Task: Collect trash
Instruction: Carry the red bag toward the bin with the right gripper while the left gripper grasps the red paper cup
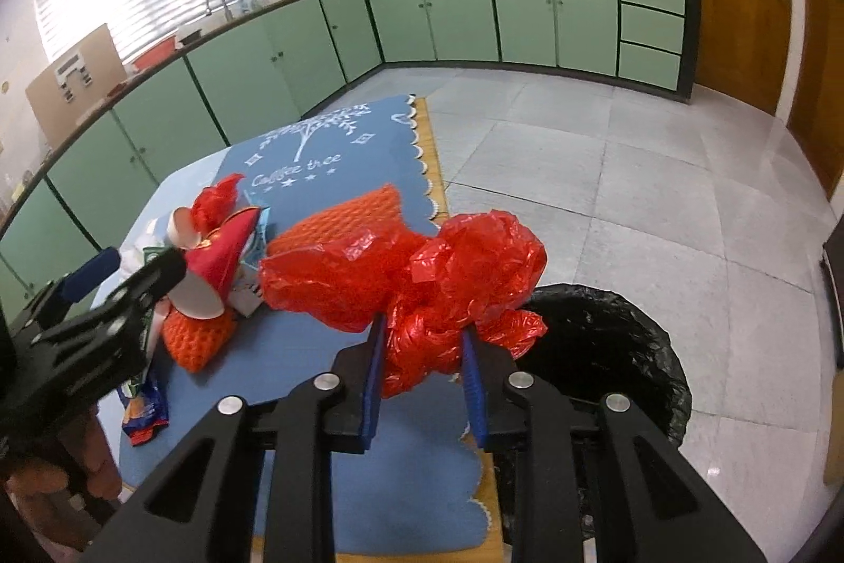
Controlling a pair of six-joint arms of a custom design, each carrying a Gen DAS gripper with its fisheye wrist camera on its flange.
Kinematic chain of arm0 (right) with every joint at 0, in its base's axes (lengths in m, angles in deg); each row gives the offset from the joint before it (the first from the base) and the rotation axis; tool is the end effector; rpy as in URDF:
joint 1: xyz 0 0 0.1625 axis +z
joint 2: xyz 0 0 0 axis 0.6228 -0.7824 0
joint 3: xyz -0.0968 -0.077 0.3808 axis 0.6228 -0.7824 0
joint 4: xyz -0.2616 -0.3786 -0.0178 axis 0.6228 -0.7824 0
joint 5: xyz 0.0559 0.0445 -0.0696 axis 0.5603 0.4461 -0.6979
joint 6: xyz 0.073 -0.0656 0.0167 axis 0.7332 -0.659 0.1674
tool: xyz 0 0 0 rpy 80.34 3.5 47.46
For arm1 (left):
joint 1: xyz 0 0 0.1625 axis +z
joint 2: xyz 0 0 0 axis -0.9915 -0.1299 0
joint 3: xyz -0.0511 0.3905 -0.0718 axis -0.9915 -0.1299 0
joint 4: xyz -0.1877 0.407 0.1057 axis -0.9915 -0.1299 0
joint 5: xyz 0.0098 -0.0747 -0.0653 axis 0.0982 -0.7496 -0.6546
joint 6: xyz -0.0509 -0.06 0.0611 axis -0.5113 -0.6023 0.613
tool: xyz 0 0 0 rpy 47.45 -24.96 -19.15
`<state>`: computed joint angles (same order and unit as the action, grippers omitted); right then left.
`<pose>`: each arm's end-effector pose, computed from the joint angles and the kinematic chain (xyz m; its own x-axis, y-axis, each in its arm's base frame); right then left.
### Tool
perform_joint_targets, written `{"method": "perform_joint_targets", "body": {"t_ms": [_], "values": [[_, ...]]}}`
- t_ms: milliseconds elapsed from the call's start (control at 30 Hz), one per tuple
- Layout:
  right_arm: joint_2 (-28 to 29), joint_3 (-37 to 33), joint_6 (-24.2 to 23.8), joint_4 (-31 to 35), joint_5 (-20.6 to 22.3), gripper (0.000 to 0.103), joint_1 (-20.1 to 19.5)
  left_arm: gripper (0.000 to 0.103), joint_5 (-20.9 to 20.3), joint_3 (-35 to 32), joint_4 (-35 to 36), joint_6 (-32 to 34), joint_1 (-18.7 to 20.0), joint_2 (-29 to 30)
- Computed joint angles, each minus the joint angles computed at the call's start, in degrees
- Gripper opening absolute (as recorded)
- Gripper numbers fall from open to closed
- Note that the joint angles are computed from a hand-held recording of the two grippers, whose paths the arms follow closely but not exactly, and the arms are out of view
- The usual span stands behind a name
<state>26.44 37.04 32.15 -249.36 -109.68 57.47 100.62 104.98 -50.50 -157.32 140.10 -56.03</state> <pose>0.1397 -0.5775 0.0695 -0.8218 0.1382 0.5527 -0.3105 0.7048 -0.6379 -0.1598 -0.6277 0.0751 -0.6630 0.2189 -0.7159 0.6771 0.5832 -0.4488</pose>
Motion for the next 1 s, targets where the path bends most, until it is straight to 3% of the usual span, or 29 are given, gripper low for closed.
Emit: {"method": "perform_joint_targets", "body": {"t_ms": [167,300,533,1000], "values": [[0.1,-0.4,-0.1,0.8,0.7,0.026,-0.8,0.075,-0.7,-3.4,1.4,-2.2,1.0,3.2],[0.4,-0.7,0.0,1.4,1.1,0.026,-1.3,0.071,-1.3,-3.3,-0.5,-0.2,1.3,4.0],[0.6,-1.0,0.7,2.3,1.3,0.026,-1.6,0.044,-0.7,-5.4,1.3,-0.8,2.0,6.1],[0.2,0.4,0.7,0.1,2.2,0.026,-1.0,0.037,3.5,0.5,1.6,-3.1,1.3,0.0]]}}
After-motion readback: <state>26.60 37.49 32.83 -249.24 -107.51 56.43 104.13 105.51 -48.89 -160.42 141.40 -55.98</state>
